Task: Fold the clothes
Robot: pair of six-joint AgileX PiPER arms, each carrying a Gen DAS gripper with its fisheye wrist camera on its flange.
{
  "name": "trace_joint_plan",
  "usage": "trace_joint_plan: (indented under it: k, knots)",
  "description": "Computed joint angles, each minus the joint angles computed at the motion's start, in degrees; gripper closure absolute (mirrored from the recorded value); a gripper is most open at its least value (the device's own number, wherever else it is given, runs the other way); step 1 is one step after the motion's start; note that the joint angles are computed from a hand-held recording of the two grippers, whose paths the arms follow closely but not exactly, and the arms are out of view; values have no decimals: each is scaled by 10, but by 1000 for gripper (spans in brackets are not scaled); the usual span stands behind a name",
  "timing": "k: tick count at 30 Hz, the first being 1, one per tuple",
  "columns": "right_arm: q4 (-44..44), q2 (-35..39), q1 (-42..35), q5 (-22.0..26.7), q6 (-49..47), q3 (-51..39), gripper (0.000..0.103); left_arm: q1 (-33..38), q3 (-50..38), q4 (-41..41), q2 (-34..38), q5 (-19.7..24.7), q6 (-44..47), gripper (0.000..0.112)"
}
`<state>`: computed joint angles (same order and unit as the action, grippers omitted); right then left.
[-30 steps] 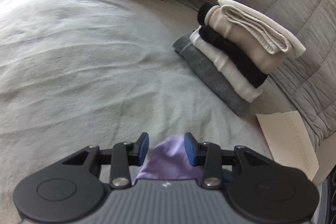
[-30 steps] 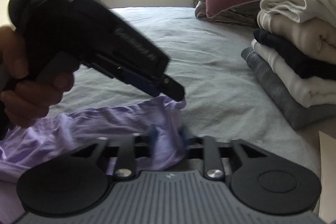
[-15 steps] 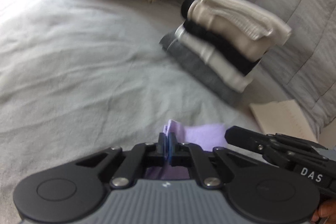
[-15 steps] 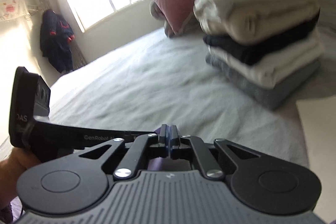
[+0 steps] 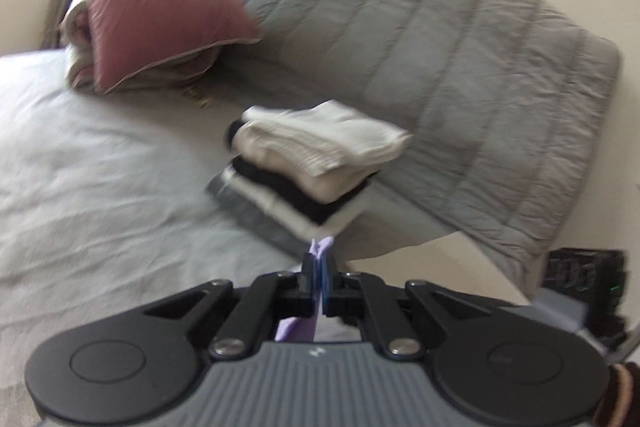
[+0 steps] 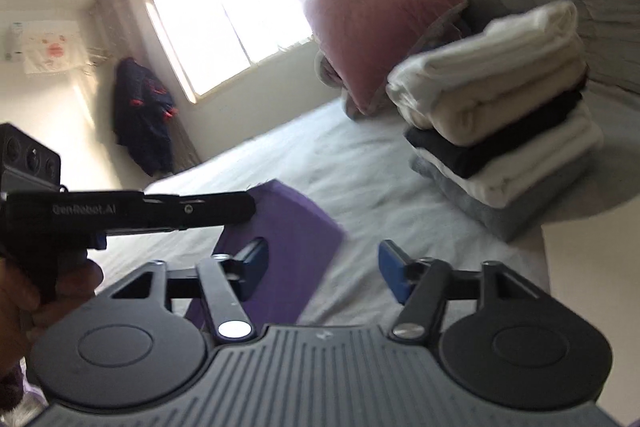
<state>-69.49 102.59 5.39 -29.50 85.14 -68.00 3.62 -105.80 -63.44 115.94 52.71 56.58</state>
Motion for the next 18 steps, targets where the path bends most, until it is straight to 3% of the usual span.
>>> trace_joint_plan:
  k: [10,18]
  knots:
    - [6,-30,-34,-196,-27,39,34,48,65,-61,-118,84,95,110]
    - [47,-50,-33,-253,-73,56,34,86,62,-76,-147,142,94,110]
